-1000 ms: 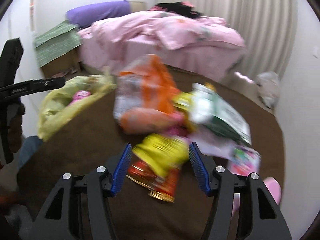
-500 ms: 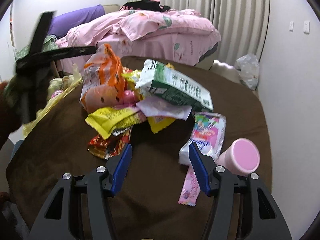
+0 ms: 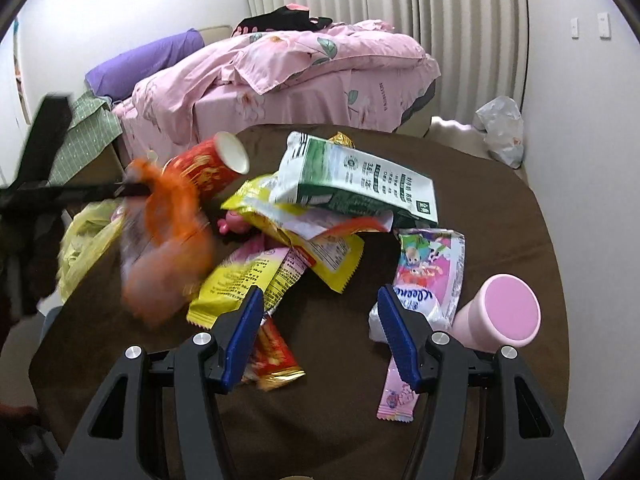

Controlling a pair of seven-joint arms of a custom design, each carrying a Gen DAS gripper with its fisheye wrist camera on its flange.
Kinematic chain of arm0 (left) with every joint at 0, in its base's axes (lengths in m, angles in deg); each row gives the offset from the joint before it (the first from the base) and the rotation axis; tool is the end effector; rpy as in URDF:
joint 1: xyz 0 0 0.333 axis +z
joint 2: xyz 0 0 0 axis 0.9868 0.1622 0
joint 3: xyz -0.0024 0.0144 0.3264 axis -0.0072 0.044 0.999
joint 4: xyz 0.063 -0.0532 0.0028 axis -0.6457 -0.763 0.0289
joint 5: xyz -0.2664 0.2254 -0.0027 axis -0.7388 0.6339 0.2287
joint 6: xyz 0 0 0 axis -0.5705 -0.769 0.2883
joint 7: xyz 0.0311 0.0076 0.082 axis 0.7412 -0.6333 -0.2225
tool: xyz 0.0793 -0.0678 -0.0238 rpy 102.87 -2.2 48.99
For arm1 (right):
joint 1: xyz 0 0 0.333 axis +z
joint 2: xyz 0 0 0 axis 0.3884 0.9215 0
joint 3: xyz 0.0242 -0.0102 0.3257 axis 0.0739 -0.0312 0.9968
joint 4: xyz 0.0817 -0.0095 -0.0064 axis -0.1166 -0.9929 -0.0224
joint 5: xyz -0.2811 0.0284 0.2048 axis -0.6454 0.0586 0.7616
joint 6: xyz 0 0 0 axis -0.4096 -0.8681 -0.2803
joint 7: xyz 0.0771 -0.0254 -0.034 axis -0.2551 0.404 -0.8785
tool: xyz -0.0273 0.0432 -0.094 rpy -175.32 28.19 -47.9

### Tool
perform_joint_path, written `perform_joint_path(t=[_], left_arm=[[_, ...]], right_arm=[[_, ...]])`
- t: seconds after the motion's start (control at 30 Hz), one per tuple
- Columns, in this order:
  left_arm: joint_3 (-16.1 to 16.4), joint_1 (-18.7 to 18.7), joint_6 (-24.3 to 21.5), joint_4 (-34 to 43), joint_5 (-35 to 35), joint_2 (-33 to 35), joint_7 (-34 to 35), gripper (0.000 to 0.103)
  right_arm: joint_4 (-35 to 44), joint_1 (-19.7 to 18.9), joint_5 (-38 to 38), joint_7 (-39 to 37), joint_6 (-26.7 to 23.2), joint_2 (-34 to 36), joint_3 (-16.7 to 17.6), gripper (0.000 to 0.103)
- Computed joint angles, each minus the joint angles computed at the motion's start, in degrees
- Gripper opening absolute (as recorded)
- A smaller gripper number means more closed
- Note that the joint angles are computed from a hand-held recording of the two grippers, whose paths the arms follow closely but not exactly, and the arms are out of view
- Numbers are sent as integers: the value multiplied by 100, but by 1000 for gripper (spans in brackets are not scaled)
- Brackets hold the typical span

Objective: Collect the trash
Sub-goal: 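Grasp the orange chip bag with the left tool, then grasp the white-pink candy wrapper with the right tool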

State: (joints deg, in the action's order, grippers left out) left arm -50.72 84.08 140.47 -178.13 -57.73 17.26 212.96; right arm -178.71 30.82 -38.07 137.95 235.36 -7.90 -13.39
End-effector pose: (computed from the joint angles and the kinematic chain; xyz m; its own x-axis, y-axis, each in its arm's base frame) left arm 0.6196 -0.0637 0.4794 -0.5580 -0.7968 0.2318 -0.7197 0.3256 -0.6132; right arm 0.4647 0.1574 0.4580 -0.0408 -0.9933 -0.1078 -0.6845 0.1064 -0.7212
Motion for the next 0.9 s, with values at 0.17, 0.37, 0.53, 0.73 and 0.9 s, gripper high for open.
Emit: perform_joint_path(t=[0.17, 0.37, 0.53, 0.73, 0.9], left_arm=[[120, 76, -244, -878, -177, -568, 75, 33], [221, -39, -23, -1480, -410, -885, 377, 35], [266, -108, 411, -1545, -706, -934, 471, 35], [304, -66, 463, -1478, -1155, -934, 545, 42], [278, -126, 485, -1543, -956, -977, 511, 43]], right_arm=[[6, 68, 137, -159, 33, 41, 28, 56], [-37, 125, 77, -208, -318, -164, 98, 56], [-232, 6, -63, -20, -658, -414, 167, 56], [-634, -144, 123, 475, -597, -455, 42, 56], [-591, -323, -571, 1307, -554, -347, 153, 43]])
